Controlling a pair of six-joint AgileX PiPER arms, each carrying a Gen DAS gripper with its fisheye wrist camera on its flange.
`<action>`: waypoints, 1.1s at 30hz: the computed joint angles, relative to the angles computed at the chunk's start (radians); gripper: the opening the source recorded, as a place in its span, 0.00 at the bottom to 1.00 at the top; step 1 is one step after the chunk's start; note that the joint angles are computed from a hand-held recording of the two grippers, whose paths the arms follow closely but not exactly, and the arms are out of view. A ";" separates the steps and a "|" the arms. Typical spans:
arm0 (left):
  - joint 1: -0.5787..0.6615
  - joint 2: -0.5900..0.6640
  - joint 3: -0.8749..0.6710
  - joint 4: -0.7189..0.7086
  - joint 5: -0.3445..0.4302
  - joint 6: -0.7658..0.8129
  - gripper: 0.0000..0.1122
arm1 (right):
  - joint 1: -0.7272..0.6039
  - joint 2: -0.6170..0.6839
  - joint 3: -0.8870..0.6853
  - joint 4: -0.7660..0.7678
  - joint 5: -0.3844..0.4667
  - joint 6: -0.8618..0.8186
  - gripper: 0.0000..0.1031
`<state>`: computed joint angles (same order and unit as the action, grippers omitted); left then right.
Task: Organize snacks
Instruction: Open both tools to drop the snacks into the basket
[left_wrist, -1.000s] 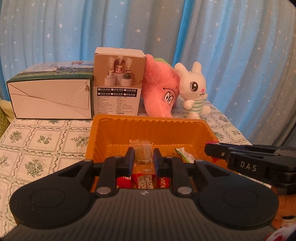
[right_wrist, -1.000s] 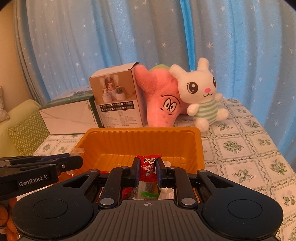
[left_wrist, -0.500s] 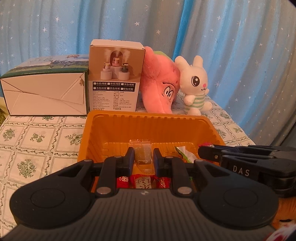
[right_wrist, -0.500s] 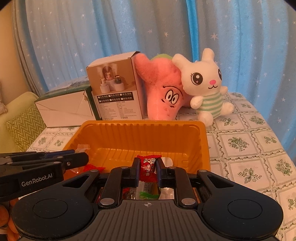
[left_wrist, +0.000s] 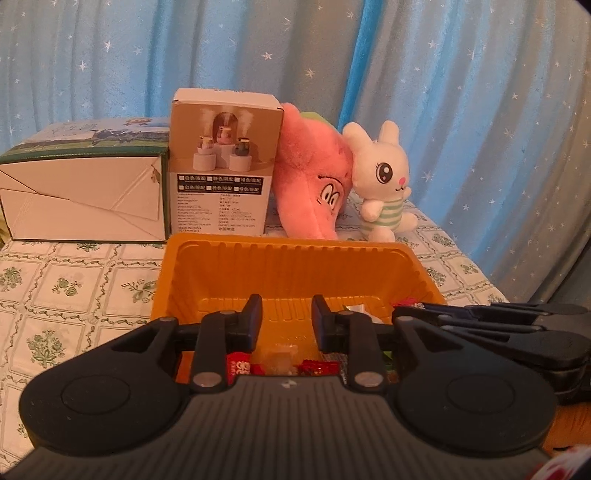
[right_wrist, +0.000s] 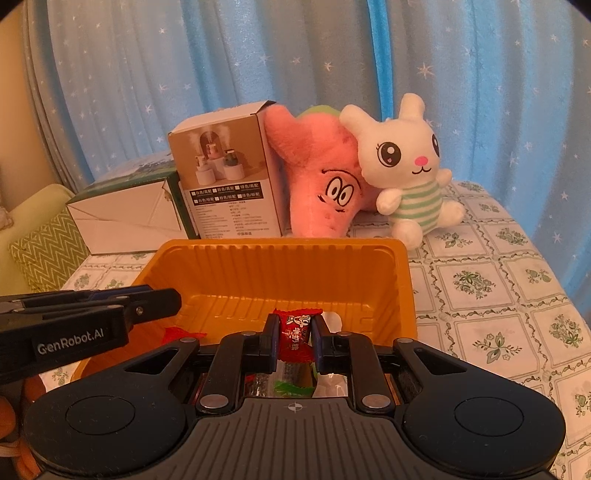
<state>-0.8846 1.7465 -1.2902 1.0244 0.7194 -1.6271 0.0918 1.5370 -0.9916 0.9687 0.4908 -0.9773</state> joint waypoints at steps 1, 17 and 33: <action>0.000 -0.003 0.002 0.002 0.006 -0.002 0.23 | -0.001 0.000 0.000 0.002 0.000 0.000 0.18; 0.005 -0.019 0.016 -0.034 0.045 0.039 0.23 | -0.008 -0.009 -0.004 0.051 0.023 -0.006 0.18; 0.002 -0.007 0.010 -0.061 0.053 0.064 0.23 | -0.006 -0.005 -0.003 0.068 0.017 -0.018 0.18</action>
